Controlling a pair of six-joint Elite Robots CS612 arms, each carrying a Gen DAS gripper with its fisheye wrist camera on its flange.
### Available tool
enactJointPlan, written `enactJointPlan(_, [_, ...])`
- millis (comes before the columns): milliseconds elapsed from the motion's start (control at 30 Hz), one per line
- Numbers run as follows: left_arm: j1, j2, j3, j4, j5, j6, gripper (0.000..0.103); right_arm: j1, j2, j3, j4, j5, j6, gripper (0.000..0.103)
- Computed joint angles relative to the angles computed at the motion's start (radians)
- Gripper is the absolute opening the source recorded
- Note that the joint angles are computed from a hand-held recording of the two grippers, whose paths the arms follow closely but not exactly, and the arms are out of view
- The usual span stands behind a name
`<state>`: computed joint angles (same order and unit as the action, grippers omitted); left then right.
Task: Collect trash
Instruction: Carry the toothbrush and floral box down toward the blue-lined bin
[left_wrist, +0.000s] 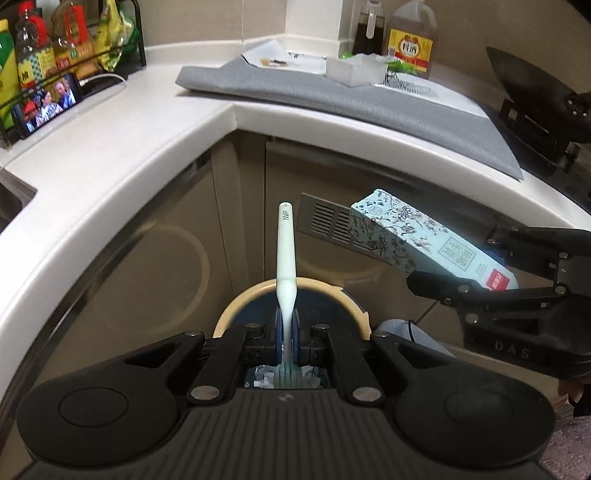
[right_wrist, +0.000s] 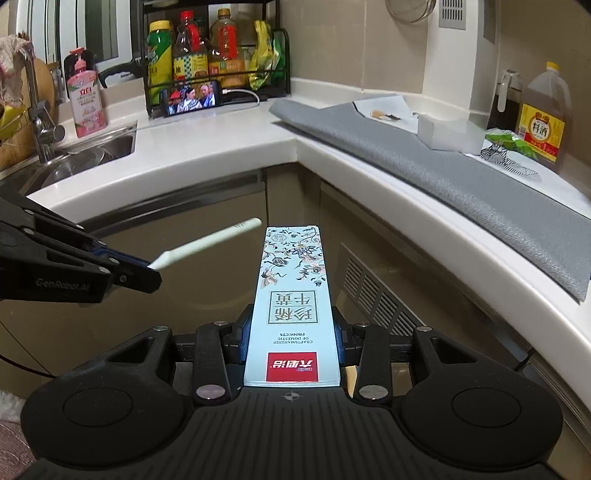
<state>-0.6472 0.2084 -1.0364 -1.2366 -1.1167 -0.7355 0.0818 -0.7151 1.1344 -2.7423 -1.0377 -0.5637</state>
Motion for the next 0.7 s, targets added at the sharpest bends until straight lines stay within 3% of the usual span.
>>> enactJointPlan(700, [0.028,-0.010,0.048,0.030,-0.087,-0.026,0.005,0.011,0.040,-0.068,0.122,-0.052,-0.023,0.042])
